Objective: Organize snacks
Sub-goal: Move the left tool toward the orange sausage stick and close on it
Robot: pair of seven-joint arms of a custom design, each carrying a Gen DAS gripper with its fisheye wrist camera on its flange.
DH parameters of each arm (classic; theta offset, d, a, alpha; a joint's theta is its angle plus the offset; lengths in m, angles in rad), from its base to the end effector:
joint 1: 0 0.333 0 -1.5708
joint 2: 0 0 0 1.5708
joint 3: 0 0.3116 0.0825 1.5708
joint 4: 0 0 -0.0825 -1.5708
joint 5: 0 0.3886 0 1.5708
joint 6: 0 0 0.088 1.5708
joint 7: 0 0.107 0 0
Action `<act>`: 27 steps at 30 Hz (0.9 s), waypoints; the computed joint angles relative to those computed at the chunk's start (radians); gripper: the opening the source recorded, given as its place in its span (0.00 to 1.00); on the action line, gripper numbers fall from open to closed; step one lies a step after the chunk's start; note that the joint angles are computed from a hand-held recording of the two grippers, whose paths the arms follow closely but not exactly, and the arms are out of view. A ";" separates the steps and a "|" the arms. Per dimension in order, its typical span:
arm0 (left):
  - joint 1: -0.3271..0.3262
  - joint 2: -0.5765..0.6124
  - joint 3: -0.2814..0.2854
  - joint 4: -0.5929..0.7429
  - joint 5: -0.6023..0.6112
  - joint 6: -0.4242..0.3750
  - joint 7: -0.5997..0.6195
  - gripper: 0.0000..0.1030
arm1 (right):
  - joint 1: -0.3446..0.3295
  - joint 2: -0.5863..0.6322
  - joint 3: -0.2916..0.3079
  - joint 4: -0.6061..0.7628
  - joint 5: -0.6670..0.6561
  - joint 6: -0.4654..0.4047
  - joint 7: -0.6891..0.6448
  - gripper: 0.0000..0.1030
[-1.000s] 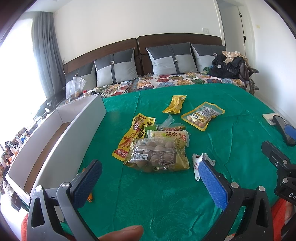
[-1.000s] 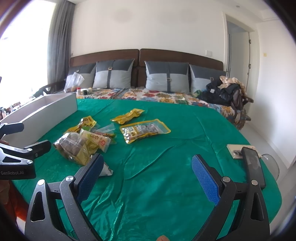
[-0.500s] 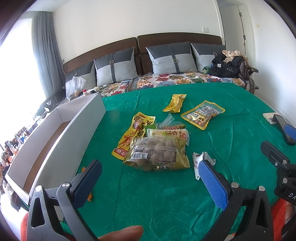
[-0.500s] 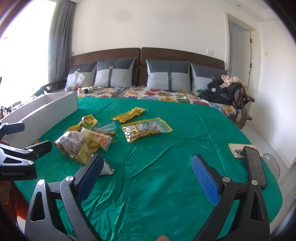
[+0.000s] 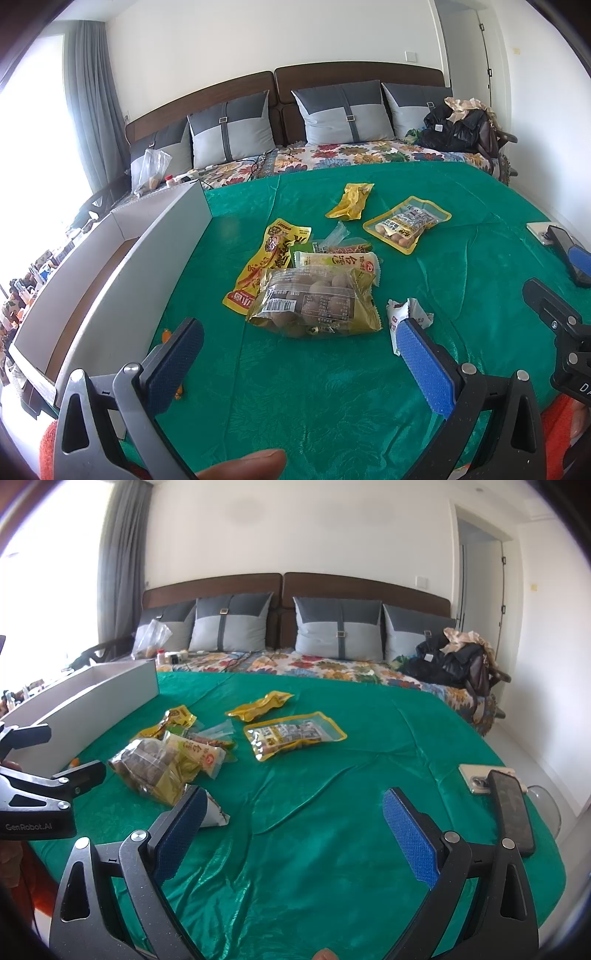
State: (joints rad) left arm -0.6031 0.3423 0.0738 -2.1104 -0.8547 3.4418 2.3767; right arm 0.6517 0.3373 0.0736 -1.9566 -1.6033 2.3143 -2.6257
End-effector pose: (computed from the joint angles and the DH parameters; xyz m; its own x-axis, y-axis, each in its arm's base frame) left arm 0.5609 -0.2302 0.3434 -0.3306 -0.9327 -0.1441 -0.5408 0.3124 -0.7810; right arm 0.4857 0.4020 0.3142 -0.1960 -0.9792 0.0530 -0.4485 0.0415 -0.8928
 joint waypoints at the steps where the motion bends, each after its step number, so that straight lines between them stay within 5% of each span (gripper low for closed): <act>1: -0.009 0.001 0.010 0.002 -0.007 -0.005 0.005 1.00 | 0.000 0.000 0.000 0.000 0.000 0.000 0.000 0.95; 8: -0.032 0.002 0.038 0.003 -0.007 -0.017 -0.002 1.00 | 0.000 0.004 -0.002 0.004 0.001 0.004 -0.002 0.95; 16: -0.108 0.013 0.130 0.008 0.008 -0.066 -0.039 1.00 | 0.001 0.007 -0.002 0.008 0.005 0.006 -0.005 0.95; 23: -0.248 0.085 0.339 0.046 0.076 -0.272 -0.198 1.00 | -0.023 0.037 -0.009 0.027 0.056 0.085 -0.029 0.95; 27: -0.235 0.132 0.362 0.070 0.131 -0.350 -0.290 1.00 | -0.050 0.061 -0.021 0.038 0.153 0.166 -0.085 0.95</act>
State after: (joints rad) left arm -0.8383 0.4741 0.4362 -2.0402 -0.7235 3.0917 2.0869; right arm 0.6018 0.3987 0.0526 -1.9187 -1.4502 2.4807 -2.7102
